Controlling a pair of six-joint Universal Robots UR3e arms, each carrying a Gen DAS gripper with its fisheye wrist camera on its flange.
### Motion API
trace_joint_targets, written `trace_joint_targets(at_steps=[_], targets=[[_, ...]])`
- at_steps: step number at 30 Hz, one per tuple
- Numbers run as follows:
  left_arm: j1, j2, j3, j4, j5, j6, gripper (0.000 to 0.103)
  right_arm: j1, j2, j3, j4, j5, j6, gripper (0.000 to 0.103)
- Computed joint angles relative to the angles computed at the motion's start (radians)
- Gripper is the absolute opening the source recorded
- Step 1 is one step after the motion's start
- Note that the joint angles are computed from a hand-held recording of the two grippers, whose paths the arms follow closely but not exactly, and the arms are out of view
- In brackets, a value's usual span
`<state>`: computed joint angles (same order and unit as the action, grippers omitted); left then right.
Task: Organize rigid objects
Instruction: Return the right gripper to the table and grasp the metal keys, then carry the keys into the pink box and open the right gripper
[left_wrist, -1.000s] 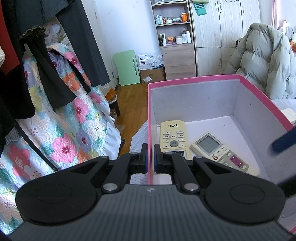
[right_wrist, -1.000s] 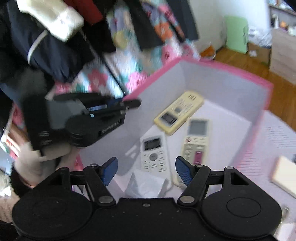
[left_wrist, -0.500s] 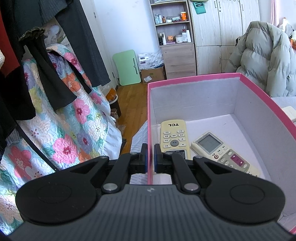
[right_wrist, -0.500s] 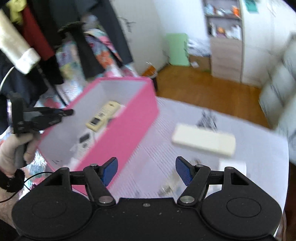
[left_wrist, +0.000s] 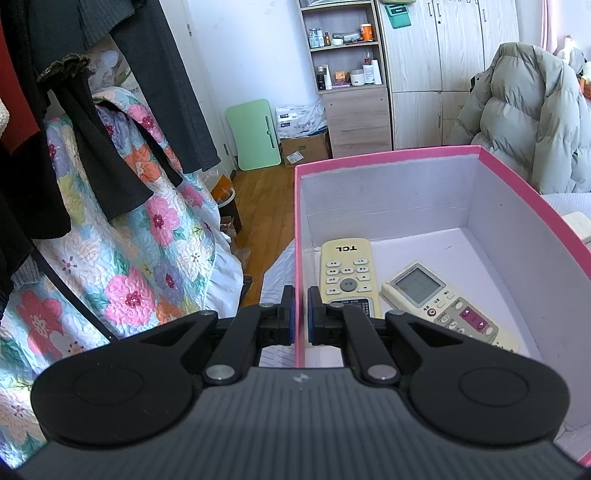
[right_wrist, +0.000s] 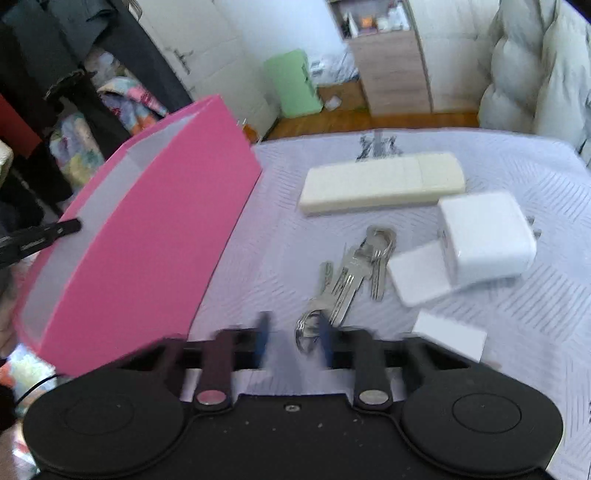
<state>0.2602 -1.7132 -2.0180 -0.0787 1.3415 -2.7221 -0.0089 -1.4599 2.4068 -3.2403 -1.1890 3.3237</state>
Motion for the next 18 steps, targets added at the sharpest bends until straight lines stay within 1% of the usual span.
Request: trace_joint_targets(at_steps=[2,3,6,10,14,18], targets=[[0.005,-0.001,0.000,-0.001,-0.002,0.004,0.005,-0.017,-0.004,0.027,-0.039,0.024,0.002,0.008],[0.004,0.001,-0.001,-0.001,-0.003,0.003,0.005,-0.040,-0.005,0.055,-0.078,0.063,0.018,0.008],[-0.002,-0.001,0.001,0.000,0.002,0.000,0.005,-0.135,-0.058,0.135,-0.120,0.208,0.023,0.008],[-0.001,-0.002,0.003,-0.001,0.001,0.009,0.005,-0.210,-0.126,0.173,-0.127,0.350,0.047,0.008],[-0.004,-0.002,0.001,0.002,0.007,0.004,0.005,-0.210,-0.228,0.122,-0.047,0.406,0.044,0.008],[-0.023,-0.004,0.006,0.007,0.030,-0.001,0.005,-0.159,-0.280,0.014,0.033,0.403,0.033,0.008]])
